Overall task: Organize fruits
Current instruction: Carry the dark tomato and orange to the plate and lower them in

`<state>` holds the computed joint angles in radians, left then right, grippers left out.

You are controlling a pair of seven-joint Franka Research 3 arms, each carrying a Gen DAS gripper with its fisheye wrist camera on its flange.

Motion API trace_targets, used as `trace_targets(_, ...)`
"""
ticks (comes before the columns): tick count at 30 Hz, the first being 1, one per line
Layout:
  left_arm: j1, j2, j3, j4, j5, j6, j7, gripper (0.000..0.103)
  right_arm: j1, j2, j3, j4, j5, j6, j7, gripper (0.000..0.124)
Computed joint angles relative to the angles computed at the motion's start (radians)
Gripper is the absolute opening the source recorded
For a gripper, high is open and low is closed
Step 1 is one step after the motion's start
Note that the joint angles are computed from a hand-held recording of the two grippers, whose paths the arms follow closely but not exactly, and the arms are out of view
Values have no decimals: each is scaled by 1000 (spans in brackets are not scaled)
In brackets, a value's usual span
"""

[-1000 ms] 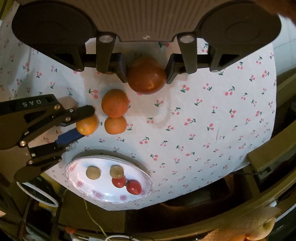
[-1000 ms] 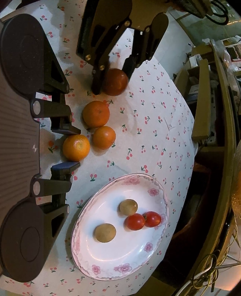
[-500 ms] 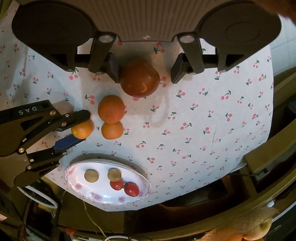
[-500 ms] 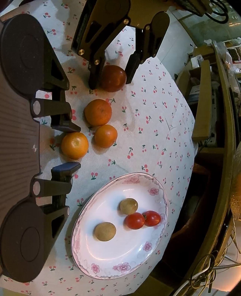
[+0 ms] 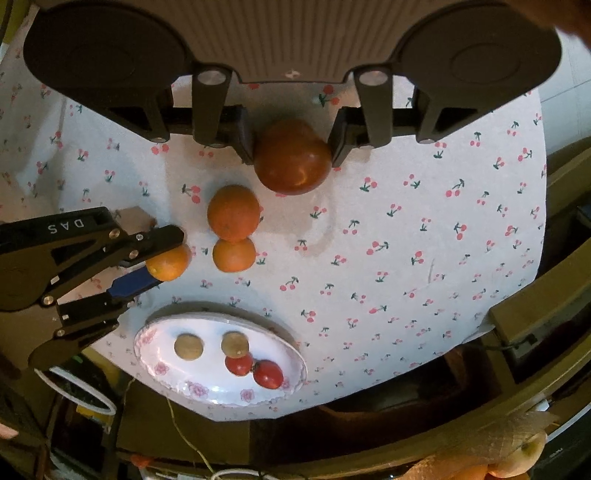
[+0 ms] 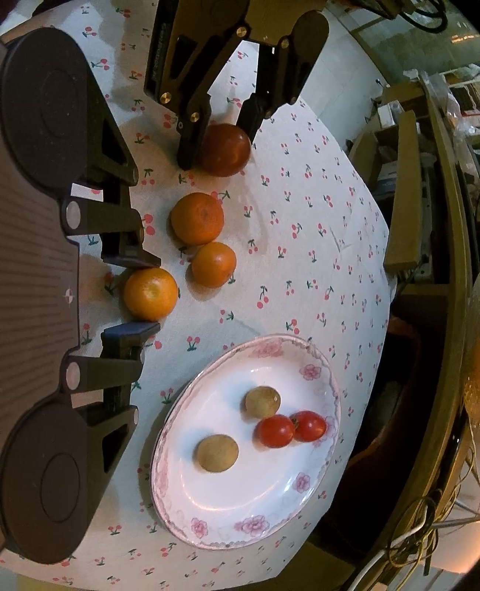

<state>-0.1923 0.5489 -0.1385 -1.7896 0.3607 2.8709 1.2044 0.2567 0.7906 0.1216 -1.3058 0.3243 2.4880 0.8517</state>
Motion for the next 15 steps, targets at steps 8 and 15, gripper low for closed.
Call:
trace_targets(8,-9,9,3,35,6,23,-7,46,-18,-18,15,-11,39,19,1,30)
trace_targets(15,-34,49,18,124,18,17,-26,46,-23,-23,13,-7,55,43,11,30)
